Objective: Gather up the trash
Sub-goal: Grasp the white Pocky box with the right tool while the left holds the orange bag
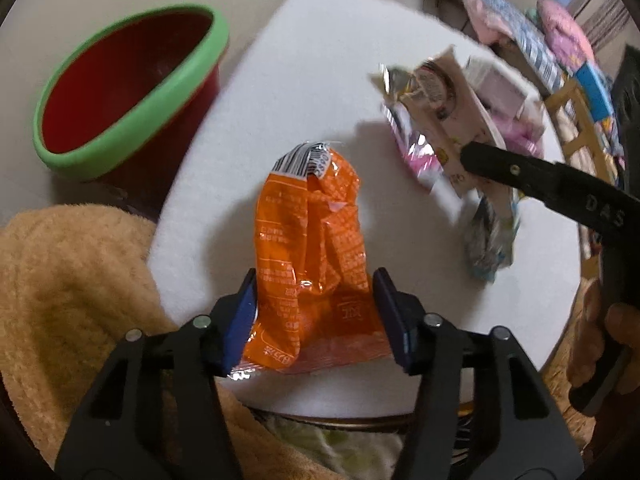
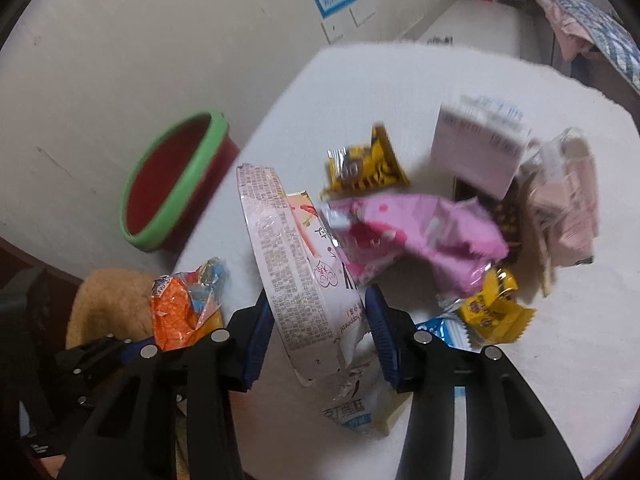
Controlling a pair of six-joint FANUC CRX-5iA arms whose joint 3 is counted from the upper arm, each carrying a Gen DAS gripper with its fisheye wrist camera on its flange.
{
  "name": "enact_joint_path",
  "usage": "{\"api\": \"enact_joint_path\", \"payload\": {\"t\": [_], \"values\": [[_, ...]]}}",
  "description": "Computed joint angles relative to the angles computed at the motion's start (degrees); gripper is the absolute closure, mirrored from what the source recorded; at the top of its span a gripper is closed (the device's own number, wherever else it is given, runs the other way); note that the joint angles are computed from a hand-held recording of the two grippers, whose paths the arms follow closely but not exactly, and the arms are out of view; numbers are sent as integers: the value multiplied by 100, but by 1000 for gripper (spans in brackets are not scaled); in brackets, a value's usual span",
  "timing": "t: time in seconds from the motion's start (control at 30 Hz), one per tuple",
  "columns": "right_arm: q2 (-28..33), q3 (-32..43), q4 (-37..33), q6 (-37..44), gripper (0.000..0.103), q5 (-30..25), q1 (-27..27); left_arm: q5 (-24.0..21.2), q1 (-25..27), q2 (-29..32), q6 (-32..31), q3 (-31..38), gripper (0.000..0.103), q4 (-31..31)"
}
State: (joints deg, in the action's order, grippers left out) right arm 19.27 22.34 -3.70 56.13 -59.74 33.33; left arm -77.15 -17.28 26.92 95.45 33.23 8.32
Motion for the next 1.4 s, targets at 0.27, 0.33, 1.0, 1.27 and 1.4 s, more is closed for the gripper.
{"api": "enact_joint_path", "payload": {"t": [0.27,0.33,1.0,1.27,1.4], "values": [[-481,-214,527,-431,58,553,94,521,-3,-245,160,255,50,-368],[-524,-186,646,-509,58,616,108,595,0,-253,223,432,49,-525],[-182,739,769,-169,58,555,344,1197,221,-495,688,590,49,-905],[86,1130,676,-49,58,394,387,1155,355,-508,863,471,49,-882],[254,1361,599,1,58,250,394,1180,450,-545,911,358,49,-876]]}}
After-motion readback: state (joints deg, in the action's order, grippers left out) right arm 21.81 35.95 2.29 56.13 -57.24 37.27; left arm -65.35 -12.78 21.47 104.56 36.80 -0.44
